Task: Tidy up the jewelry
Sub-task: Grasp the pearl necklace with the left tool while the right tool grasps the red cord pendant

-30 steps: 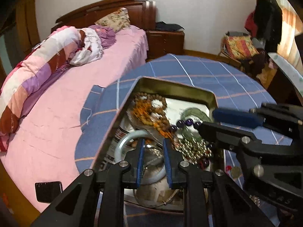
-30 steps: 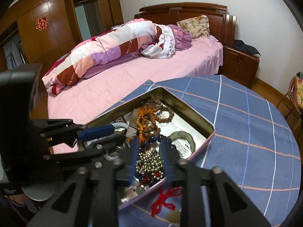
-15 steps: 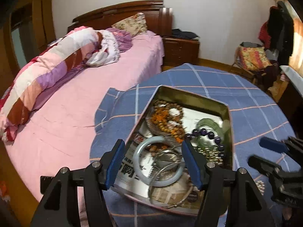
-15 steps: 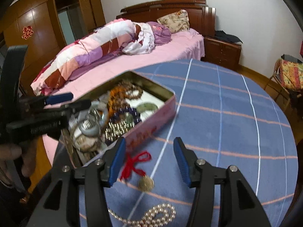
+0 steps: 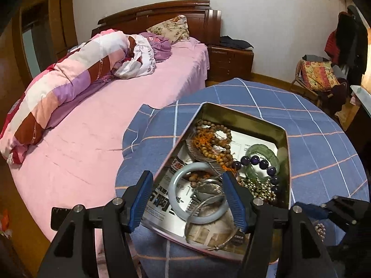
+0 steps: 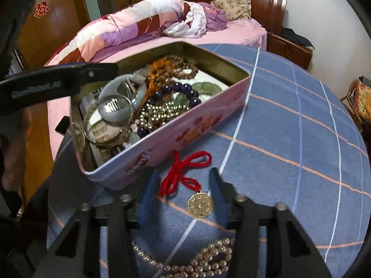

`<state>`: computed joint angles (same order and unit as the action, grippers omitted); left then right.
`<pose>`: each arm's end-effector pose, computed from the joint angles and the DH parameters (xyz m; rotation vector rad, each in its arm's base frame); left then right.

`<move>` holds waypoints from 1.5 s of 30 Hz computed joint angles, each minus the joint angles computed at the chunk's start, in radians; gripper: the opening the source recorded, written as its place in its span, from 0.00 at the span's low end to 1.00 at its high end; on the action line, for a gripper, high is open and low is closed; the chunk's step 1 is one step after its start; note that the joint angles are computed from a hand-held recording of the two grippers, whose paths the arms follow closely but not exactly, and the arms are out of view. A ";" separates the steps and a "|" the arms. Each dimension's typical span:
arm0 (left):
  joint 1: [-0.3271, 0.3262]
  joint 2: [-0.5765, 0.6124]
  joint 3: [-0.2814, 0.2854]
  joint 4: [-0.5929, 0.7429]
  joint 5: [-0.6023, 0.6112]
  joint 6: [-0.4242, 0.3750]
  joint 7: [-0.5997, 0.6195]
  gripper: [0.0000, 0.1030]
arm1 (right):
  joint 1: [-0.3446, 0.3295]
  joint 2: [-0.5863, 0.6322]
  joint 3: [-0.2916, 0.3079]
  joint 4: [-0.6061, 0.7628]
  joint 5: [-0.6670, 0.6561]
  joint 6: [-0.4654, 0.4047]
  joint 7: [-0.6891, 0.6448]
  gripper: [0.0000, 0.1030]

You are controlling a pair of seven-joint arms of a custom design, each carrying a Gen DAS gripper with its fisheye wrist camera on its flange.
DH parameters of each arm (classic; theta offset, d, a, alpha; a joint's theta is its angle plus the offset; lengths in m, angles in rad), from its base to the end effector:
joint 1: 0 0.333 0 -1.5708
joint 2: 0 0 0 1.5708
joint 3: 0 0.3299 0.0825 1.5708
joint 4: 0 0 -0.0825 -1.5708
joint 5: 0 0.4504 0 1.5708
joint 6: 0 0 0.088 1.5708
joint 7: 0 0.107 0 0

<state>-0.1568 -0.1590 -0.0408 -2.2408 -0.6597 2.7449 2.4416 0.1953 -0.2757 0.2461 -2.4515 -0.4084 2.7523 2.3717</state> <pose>0.5867 -0.0933 0.4861 -1.2843 2.2737 -0.9168 0.4788 0.2463 0.4345 -1.8268 1.8524 -0.5493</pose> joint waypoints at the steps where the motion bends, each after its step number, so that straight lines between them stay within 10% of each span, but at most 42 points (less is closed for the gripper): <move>1: 0.000 -0.003 -0.001 -0.003 0.002 -0.002 0.000 0.61 | -0.010 0.001 0.008 0.001 -0.022 0.001 0.012 0.23; 4: -0.006 -0.013 0.001 -0.009 -0.003 -0.016 0.012 0.61 | -0.004 -0.016 -0.004 -0.019 0.002 0.035 0.007 0.08; 15: -0.084 -0.144 0.036 -0.097 -0.085 -0.073 0.143 0.60 | -0.134 -0.314 0.120 -0.180 -0.091 0.020 0.174 0.07; 27: -0.227 -0.327 0.057 -0.288 -0.031 -0.119 0.177 0.60 | -0.108 -0.593 0.155 -0.390 0.079 -0.125 0.217 0.07; 40: -0.279 -0.343 0.086 -0.322 0.049 -0.175 0.151 0.60 | -0.129 -0.570 0.199 -0.391 0.048 -0.126 0.258 0.07; 45: -0.254 -0.304 0.066 -0.292 0.080 -0.265 0.134 0.39 | -0.120 -0.562 0.192 -0.394 0.050 -0.124 0.262 0.07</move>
<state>-0.4112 -0.4629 0.0249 -2.5325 -0.5795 2.4802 2.5758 0.0754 -0.8375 0.4379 -2.8454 -0.3586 2.6284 2.6337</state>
